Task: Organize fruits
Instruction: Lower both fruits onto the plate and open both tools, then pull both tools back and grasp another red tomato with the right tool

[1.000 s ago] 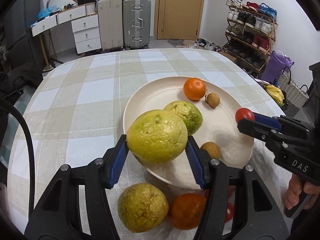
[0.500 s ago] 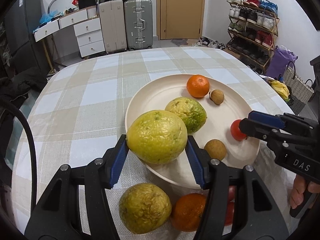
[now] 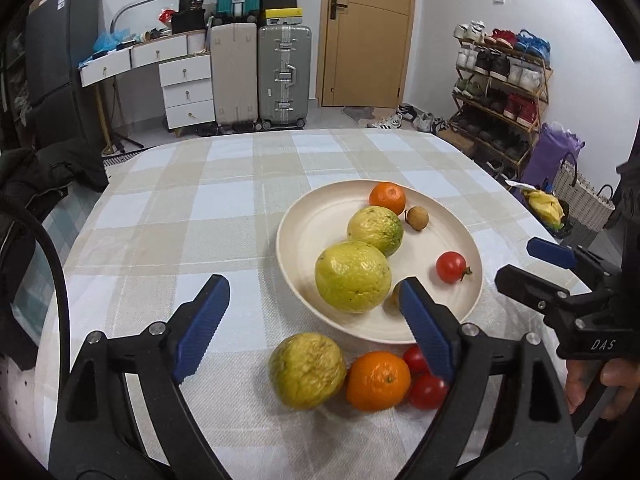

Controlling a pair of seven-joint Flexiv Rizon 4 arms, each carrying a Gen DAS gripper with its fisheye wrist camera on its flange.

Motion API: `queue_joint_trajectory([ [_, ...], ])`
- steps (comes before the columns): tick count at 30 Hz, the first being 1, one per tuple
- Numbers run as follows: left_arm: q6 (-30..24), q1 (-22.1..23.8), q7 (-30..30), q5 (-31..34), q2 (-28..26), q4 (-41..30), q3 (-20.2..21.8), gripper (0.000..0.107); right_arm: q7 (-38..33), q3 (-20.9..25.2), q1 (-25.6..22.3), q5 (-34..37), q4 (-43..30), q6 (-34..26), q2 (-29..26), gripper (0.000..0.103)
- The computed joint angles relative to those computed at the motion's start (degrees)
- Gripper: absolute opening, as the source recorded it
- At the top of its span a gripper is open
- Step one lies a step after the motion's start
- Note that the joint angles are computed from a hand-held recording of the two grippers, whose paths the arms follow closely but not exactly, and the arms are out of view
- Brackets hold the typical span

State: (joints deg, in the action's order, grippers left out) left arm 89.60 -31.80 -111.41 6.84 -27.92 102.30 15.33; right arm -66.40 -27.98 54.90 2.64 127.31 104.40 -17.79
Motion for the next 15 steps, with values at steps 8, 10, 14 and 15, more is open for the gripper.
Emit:
queue_joint_trajectory([
  [8, 4.2, -1.88, -2.05, -0.78, 3.52, 6.55, 3.09, 0.102, -1.43, 0.12, 1.82, -0.9, 2.61, -0.4, 2.4, 0.103],
  [10, 4.57, -0.9, -1.18, -1.28, 4.26, 7.99, 1.96, 0.102, -1.75, -0.68, 3.09, -1.54, 3.05, -1.06, 2.62, 0.103],
  [14, 4.21, -3.21, -1.24, -1.12, 4.79, 9.17, 4.49, 0.102, -1.0, -4.15, 6.98, -3.23, 4.24, -2.02, 3.26, 0.103],
  [15, 4.14, -3.22, -1.08, -1.03, 5.01, 9.49, 4.46, 0.102, -0.72, -3.06, 6.11, -3.72, 4.36, -2.07, 3.54, 0.103],
])
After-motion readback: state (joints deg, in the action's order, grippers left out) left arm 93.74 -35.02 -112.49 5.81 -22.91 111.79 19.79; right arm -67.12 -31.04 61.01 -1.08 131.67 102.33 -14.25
